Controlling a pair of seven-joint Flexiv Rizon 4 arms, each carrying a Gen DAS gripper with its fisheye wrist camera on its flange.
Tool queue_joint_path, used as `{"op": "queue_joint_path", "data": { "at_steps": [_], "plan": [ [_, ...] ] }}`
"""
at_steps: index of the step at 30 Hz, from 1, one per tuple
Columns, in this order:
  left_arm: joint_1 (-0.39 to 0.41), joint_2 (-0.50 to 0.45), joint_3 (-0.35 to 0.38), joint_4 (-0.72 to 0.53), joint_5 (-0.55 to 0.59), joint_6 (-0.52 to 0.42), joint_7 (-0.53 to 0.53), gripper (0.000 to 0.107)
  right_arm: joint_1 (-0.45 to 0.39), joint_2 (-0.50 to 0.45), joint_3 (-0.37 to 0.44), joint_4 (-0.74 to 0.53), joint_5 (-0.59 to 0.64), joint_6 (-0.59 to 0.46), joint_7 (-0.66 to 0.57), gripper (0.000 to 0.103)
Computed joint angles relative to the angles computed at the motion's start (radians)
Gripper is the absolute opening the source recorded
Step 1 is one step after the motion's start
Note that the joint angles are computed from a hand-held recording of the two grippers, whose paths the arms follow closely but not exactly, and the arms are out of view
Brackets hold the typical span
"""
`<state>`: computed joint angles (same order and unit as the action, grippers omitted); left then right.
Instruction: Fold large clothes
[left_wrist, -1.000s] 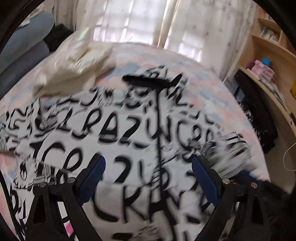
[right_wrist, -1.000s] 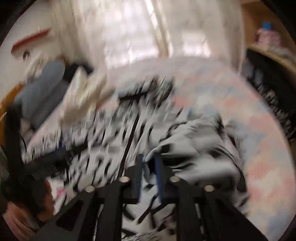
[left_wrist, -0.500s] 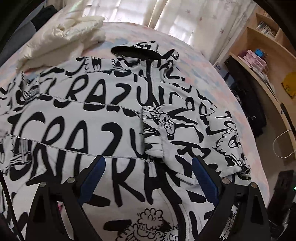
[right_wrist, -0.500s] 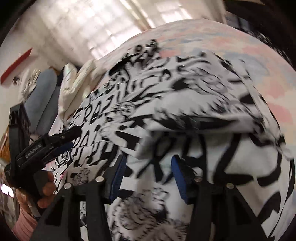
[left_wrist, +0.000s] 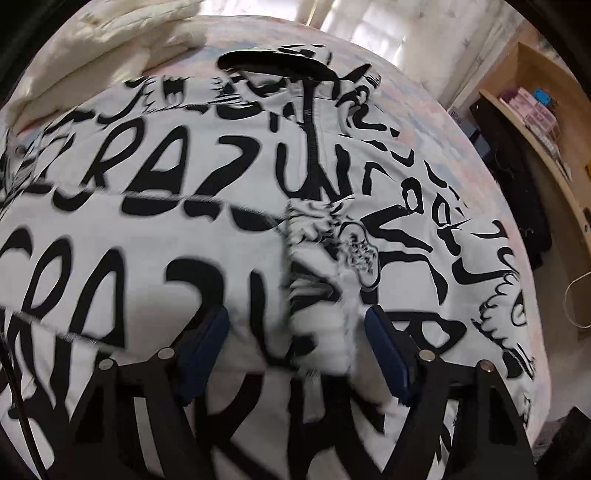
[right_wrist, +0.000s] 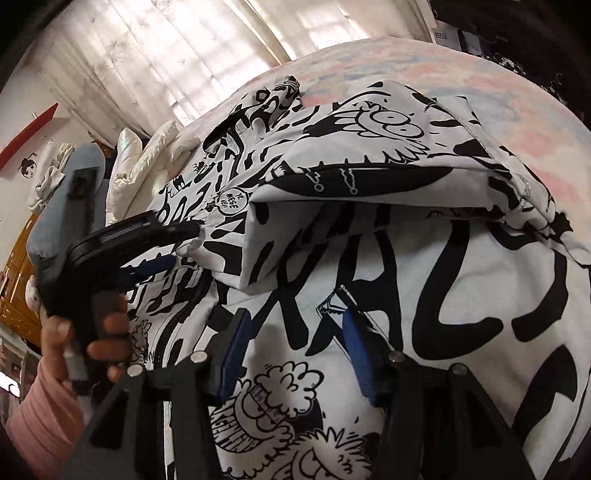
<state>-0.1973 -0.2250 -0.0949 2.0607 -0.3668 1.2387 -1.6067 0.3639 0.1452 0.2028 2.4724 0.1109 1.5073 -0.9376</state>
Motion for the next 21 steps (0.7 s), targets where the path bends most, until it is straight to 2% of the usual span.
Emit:
{"op": "queue_joint_path", "data": {
  "at_steps": [1, 2, 3, 5, 9, 11, 14, 17, 18, 20, 21],
  "plan": [
    [-0.005, -0.011, 0.002, -0.017, 0.021, -0.009, 0.002, 0.038, 0.001, 0.000, -0.001, 0.001, 0.003, 0.003, -0.001, 0.052],
    [-0.006, -0.022, -0.001, -0.044, 0.038, -0.045, 0.015, 0.024, 0.001, -0.002, 0.000, 0.003, 0.003, 0.009, -0.001, 0.052],
    [-0.026, -0.031, 0.021, -0.083, 0.101, -0.088, -0.018, 0.023, -0.004, -0.005, 0.003, 0.005, -0.006, 0.015, 0.007, 0.052],
    [-0.057, -0.031, 0.040, -0.131, 0.201, -0.085, -0.051, 0.016, -0.019, -0.011, 0.013, 0.012, -0.035, 0.029, 0.028, 0.052],
    [-0.080, 0.022, 0.038, -0.165, 0.278, 0.027, -0.043, 0.013, -0.047, -0.016, 0.029, 0.029, -0.105, 0.055, 0.079, 0.052],
    [-0.092, 0.050, 0.059, -0.182, 0.339, 0.095, -0.076, 0.012, -0.050, -0.015, 0.029, 0.035, -0.125, 0.060, 0.096, 0.052],
    [-0.082, 0.076, 0.088, -0.199, 0.406, 0.125, -0.118, 0.012, -0.050, -0.010, 0.029, 0.039, -0.144, 0.054, 0.117, 0.052],
    [-0.076, 0.064, 0.143, -0.222, 0.539, 0.066, -0.223, 0.012, -0.029, 0.010, 0.016, 0.021, -0.130, -0.013, 0.113, 0.052],
    [-0.059, 0.053, 0.141, -0.215, 0.538, 0.042, -0.218, 0.012, -0.019, 0.014, 0.009, 0.011, -0.115, -0.037, 0.102, 0.052],
    [-0.013, 0.031, 0.124, -0.171, 0.484, 0.003, -0.161, 0.014, 0.021, 0.037, -0.015, -0.013, -0.038, -0.097, 0.046, 0.059],
    [-0.004, 0.013, 0.127, -0.163, 0.484, -0.047, -0.151, 0.014, 0.042, 0.054, -0.028, -0.025, 0.011, -0.125, 0.010, 0.064]
  ]
}}
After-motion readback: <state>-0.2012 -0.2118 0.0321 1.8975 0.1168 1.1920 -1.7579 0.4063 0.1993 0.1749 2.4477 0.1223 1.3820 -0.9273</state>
